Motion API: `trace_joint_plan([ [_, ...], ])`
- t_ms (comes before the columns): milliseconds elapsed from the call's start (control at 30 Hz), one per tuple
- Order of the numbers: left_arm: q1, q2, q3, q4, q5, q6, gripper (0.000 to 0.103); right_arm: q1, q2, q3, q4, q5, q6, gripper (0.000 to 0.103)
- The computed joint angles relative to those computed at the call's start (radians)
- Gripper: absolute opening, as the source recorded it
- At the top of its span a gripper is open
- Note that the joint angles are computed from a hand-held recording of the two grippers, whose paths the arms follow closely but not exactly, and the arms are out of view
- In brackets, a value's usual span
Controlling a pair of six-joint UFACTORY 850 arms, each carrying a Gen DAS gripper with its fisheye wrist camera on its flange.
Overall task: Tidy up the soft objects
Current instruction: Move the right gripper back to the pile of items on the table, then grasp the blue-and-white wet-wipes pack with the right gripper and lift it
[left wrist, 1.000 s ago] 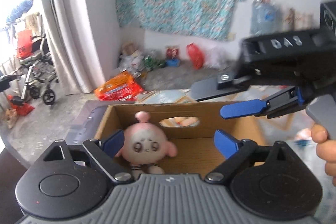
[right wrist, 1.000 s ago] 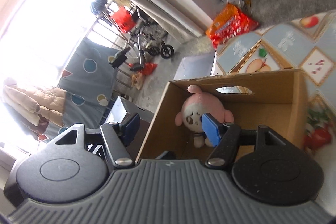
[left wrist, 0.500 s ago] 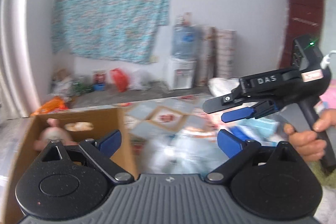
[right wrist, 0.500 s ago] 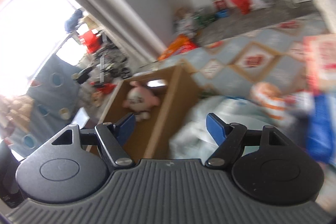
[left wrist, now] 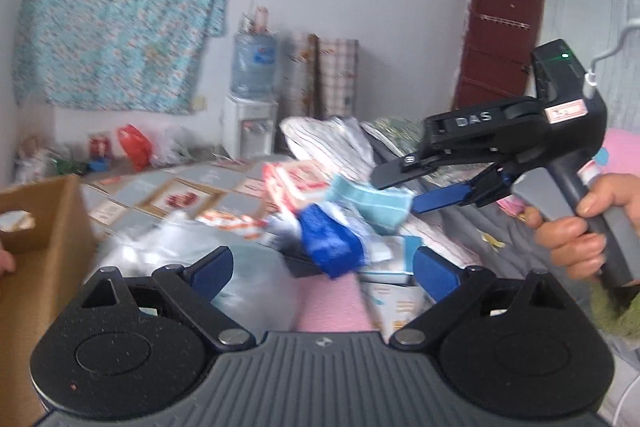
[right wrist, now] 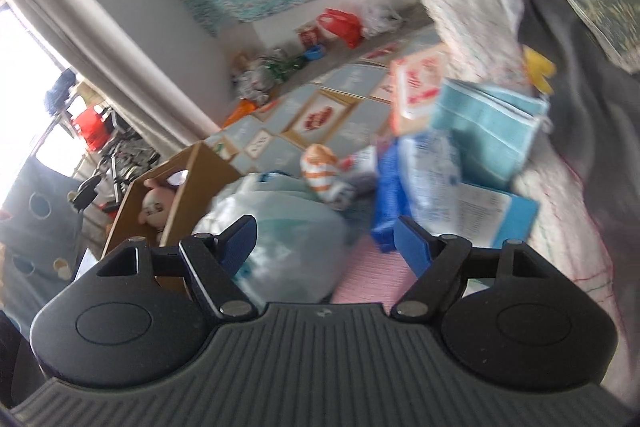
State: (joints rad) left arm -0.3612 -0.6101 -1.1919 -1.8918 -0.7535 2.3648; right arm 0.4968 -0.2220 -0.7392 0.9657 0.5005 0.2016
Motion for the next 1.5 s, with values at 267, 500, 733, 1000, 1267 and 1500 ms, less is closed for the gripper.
trace_joint_plan([
  [267,-0.124,-0.117,-0.189,0.099,0.194,-0.134,0.096,-0.131,-0.069,0.004,-0.315,0.012,0.321,0.074],
  [500,-0.204,-0.273,-0.442,0.495,0.32,-0.591,0.096,-0.257,-0.175,-0.041,-0.644,-0.005,0.635,0.066],
  [733,-0.252,-0.411,-0.652,0.913,0.334,-1.046,0.096,-0.346,-0.28,-0.098,-0.938,0.02,0.917,0.067],
  [1000,-0.258,-0.477,-0.76,1.068,0.269,-1.266,0.075,-0.381,-0.334,-0.126,-1.069,0.088,1.041,0.068],
  [1267,-0.26,-0.405,-0.661,0.889,0.307,-1.042,0.037,-0.348,-0.279,-0.084,-1.02,0.152,0.988,0.065],
  [1500,-0.231,-0.405,-0.666,0.868,0.235,-1.075,0.03,-0.314,-0.249,-0.067,-0.996,0.18,0.98,0.059],
])
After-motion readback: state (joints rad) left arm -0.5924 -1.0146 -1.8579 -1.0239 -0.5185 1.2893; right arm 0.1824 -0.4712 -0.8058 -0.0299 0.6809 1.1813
